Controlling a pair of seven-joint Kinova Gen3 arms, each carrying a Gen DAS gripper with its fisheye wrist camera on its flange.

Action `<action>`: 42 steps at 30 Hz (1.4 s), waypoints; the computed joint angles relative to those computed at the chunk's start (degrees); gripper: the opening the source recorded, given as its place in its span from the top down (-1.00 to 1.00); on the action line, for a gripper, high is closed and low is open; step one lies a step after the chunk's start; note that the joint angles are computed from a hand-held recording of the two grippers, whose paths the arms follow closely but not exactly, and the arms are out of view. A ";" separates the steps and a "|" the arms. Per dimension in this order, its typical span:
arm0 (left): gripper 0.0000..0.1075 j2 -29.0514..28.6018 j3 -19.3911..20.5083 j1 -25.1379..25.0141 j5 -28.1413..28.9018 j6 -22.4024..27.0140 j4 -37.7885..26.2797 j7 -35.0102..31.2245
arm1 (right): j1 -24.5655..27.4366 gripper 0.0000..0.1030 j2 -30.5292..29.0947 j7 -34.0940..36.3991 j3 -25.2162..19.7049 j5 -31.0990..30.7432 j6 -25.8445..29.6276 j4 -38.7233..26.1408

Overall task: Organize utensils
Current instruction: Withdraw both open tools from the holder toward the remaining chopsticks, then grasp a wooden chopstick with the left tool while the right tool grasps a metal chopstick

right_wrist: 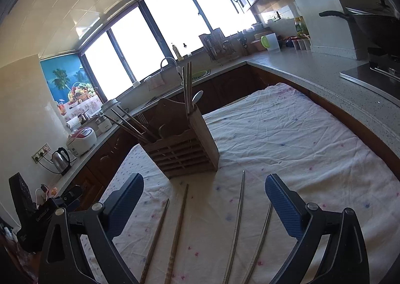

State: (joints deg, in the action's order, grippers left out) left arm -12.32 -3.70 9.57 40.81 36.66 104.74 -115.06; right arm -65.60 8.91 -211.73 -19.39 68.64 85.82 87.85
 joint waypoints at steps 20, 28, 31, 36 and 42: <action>-0.61 5.55 5.33 -1.80 -11.98 7.53 -3.00 8.60 | 1.93 -0.90 0.61 0.07 0.80 -8.37 -3.30 1.49; -0.61 9.19 7.59 -1.30 -14.59 10.07 -6.03 9.56 | 3.90 -0.55 1.29 5.27 1.90 -11.03 -5.73 0.25; -0.49 11.60 8.83 -0.59 -15.42 11.74 -8.63 8.70 | 5.30 -0.35 1.61 8.58 2.73 -12.85 -7.12 -0.77; -0.07 16.87 10.87 0.54 -17.54 15.48 -14.41 9.60 | 8.81 -0.19 2.38 16.08 4.53 -16.94 -10.47 -2.56; 0.15 20.68 12.11 1.40 -19.09 17.05 -18.48 10.93 | 12.41 -0.02 4.06 24.10 6.83 -21.71 -13.47 -5.05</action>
